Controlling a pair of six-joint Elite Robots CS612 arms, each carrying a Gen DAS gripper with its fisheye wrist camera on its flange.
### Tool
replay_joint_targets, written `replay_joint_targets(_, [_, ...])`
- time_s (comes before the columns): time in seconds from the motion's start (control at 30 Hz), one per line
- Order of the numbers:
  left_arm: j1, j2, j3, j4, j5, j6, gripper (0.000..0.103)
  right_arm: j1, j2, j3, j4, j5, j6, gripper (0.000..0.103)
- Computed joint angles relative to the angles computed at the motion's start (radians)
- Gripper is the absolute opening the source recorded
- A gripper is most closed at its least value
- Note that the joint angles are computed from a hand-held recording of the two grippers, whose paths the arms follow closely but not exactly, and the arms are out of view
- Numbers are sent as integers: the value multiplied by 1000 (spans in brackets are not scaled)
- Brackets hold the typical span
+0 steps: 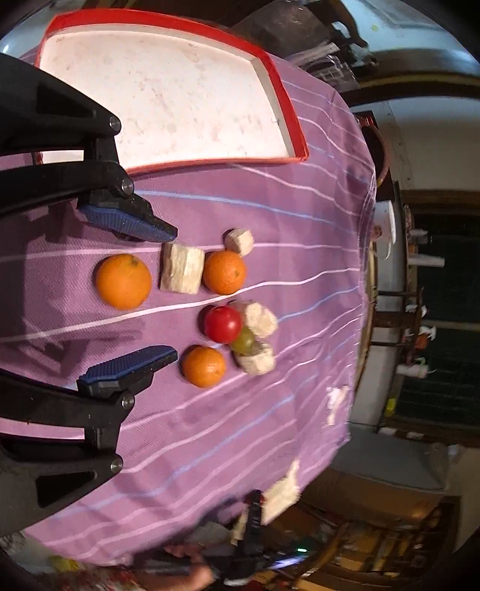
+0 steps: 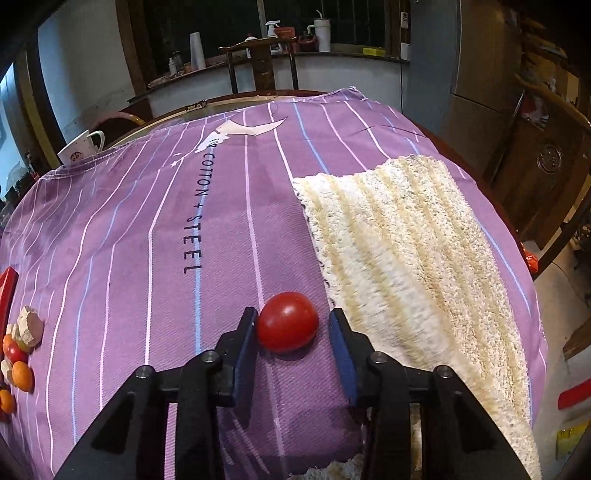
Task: Organize fruits
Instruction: 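Grasp the red cherry tomato with the right tool while the left tool grasps a mandarin, then carry the mandarin into the red tray and open the left tool while the right drops the tomato there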
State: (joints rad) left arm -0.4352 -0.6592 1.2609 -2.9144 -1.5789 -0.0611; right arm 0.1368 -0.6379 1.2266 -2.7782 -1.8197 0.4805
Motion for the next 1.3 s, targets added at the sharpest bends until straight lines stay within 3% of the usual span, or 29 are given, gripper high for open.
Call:
replay_joint_targets(0.07, [-7,5,-8,36,19,32,51,1,0,0,-4,0,-6,37])
replay_joint_targets(0.1, [-8,7,-11,54,20,43,36,1,-1,2,-6,1,-6,36])
replay_joint_targets(0.13, [-9,9,-14,77,9,55,28,0,-3,5,-9,5,-3,36])
replay_joint_targets(0.37, [-10,-3,15,31,15,44,26,1,-19,33,-60,44,8,35])
replay_joint_targets(0.7, [25,-52,73,-89,-77,-90,26,28,-47,62,-235,273,-47,35])
replay_joint_targets(0.83, [43,-72,94,-109,-45,-131,26,59,-38,20,-230,347,-96,35])
replay_joint_targets(1.0, [65,-86,105,-73,116,-191,27,107,19,-111,-154,496,-169,35])
replay_joint_targets(1.13, [97,-78,93,-29,177,-267,27,154,96,-259,-51,597,-242,35])
replay_joint_targets(1.3, [128,-58,67,35,198,-348,27,205,211,-469,100,635,-326,35])
